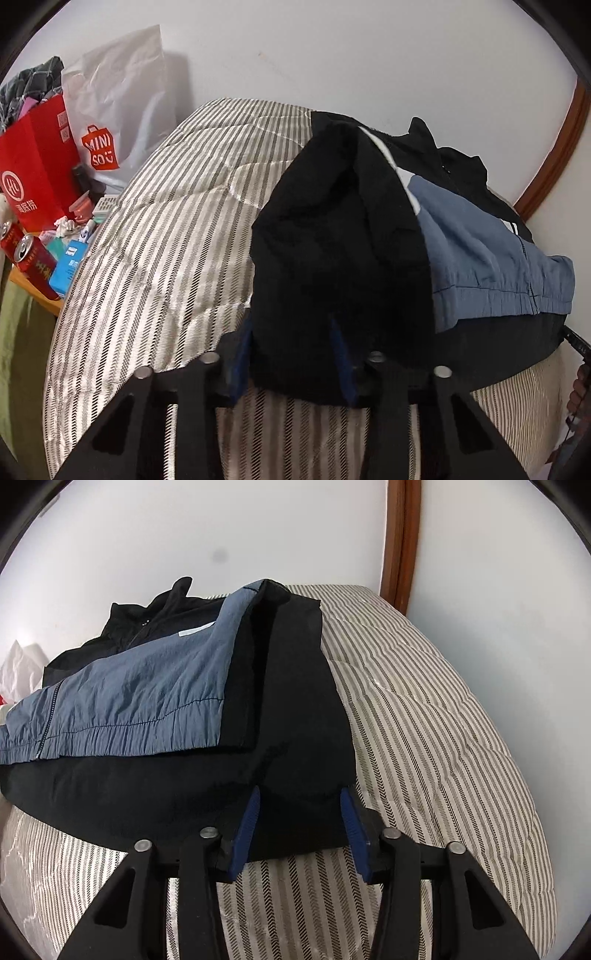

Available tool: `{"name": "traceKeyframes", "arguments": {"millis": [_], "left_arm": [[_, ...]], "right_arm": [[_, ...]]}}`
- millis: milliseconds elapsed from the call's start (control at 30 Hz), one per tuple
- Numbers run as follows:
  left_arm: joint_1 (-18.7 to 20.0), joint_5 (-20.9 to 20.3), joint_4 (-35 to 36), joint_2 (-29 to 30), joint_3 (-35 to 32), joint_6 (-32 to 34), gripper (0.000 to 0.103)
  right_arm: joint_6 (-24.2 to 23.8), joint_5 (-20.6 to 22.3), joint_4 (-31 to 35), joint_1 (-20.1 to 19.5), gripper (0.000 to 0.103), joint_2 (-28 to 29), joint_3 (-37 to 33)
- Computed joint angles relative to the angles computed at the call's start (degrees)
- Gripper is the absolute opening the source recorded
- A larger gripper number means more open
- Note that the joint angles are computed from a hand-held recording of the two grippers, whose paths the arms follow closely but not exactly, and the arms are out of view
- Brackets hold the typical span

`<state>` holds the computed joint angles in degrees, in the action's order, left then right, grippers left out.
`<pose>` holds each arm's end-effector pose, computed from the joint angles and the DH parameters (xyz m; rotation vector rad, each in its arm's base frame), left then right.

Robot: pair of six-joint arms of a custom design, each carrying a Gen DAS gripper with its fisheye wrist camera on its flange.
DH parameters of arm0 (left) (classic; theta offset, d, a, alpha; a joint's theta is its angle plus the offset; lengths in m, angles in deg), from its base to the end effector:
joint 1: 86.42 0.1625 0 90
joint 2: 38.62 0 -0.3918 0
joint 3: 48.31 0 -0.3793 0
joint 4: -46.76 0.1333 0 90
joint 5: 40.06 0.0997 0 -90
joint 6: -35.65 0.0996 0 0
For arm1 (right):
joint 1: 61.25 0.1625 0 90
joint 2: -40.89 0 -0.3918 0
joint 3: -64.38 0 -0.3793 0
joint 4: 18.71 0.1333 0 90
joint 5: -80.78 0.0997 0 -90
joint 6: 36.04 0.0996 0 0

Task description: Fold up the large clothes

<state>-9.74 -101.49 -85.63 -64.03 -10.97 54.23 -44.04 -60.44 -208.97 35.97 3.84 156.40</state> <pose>-0.0210 -0.8740 0.2274 0.5300 2.4970 -0.6628 0.1363 -0.6328 0.1149 -0.1384 -2.1413 0.8709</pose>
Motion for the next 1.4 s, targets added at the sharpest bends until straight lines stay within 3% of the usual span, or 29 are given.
{"name": "traceKeyframes", "arguments": {"millis": [100,200,300,767,1000,1033,1133,1200,1300,1367,1400], "left_arm": [[-0.49,1.0,-1.85,-1.12,2.55,1.26,0.011],[-0.92,1.41,-3.77,-3.43,6.33,2.23,0.009],[-1.16,0.93,-4.94,-6.55,10.88,1.83,0.008],[-1.19,0.69,-9.18,-21.73,32.97,0.25,0.008],[-1.05,1.21,-9.08,-23.16,35.04,-0.54,0.01],[-1.16,1.65,-8.88,-23.06,34.84,-0.88,0.011],[-1.51,2.77,-9.22,-23.4,35.22,-0.75,0.015],[-1.74,3.46,-9.77,-23.71,35.7,-0.49,0.02],[-1.94,1.88,-10.54,-24.8,36.6,-0.55,0.028],[-2.07,-0.34,-12.53,-25.81,37.83,0.07,0.035],[-2.2,-0.98,-13.52,-26.14,38.33,0.51,0.039]], "right_arm": [[-1.64,-1.57,-1.24,0.18,0.01,0.32,-0.19],[-0.69,1.13,-1.59,-0.03,0.004,-1.71,2.16],[-0.71,1.25,-1.93,0.41,0.003,-2.77,3.47],[1.29,0.33,-3.33,3.68,0.002,-7.91,12.72],[0.59,-0.13,-3.64,3.47,0.003,-8.17,14.18],[0.41,-1.32,-3.61,3.31,0.003,-7.61,13.52],[-0.42,-10.25,-4.43,4.21,0.003,-4.45,10.59],[0.54,-9.48,-4.07,4.34,0.003,-5.38,10.88],[-2.05,-8.1,-5.69,5.69,0.008,-5.33,9.97],[-4.8,-6.46,-6.1,6.46,0.018,-4.52,8.2],[-5.72,-5.09,-5.8,6.64,0.03,-4.12,7.23]]}}
